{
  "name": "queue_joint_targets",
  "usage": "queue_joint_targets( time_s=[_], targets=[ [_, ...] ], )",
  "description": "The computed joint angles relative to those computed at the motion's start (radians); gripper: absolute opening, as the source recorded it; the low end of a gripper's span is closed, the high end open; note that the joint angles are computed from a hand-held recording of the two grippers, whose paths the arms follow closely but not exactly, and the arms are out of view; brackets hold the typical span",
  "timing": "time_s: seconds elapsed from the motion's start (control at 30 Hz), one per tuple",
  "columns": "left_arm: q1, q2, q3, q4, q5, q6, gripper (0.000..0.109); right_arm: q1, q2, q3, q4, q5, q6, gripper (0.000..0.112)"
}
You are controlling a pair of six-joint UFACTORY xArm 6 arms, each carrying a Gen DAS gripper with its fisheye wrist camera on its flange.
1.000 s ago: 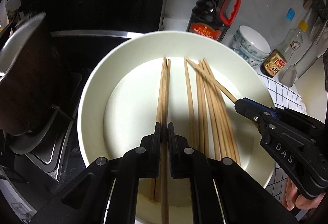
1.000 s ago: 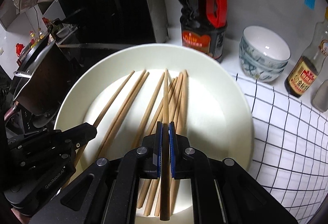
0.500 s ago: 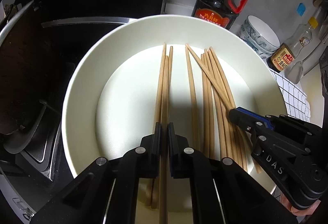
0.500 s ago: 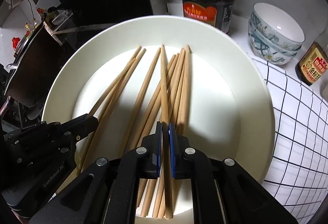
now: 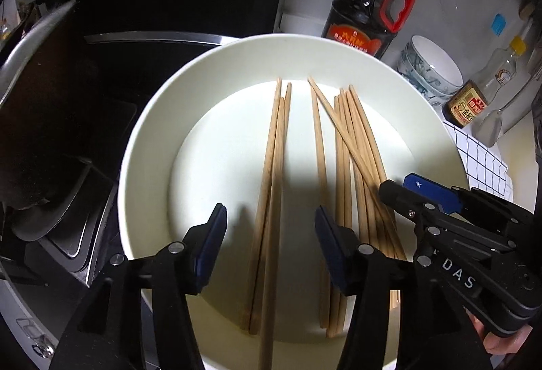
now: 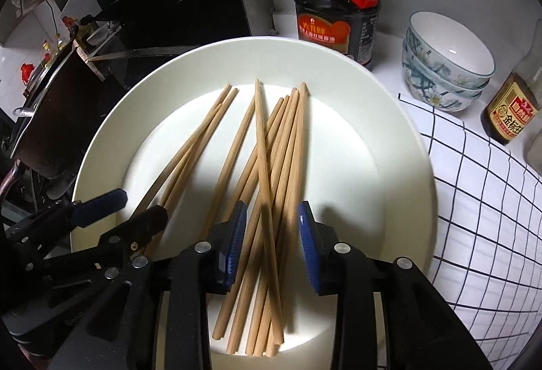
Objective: Organize utensils
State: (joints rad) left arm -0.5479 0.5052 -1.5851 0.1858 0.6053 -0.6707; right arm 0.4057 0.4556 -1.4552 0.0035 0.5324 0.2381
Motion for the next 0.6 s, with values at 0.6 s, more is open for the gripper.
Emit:
queue_joint_targets(
  time_s=[0.6],
  targets=[
    [-0.037, -0.112, 0.077, 0.118, 0.01, -0.164, 0.075, -0.007, -0.19, 0.213, 0.005, -0.078, 0.014, 0.034]
  ],
)
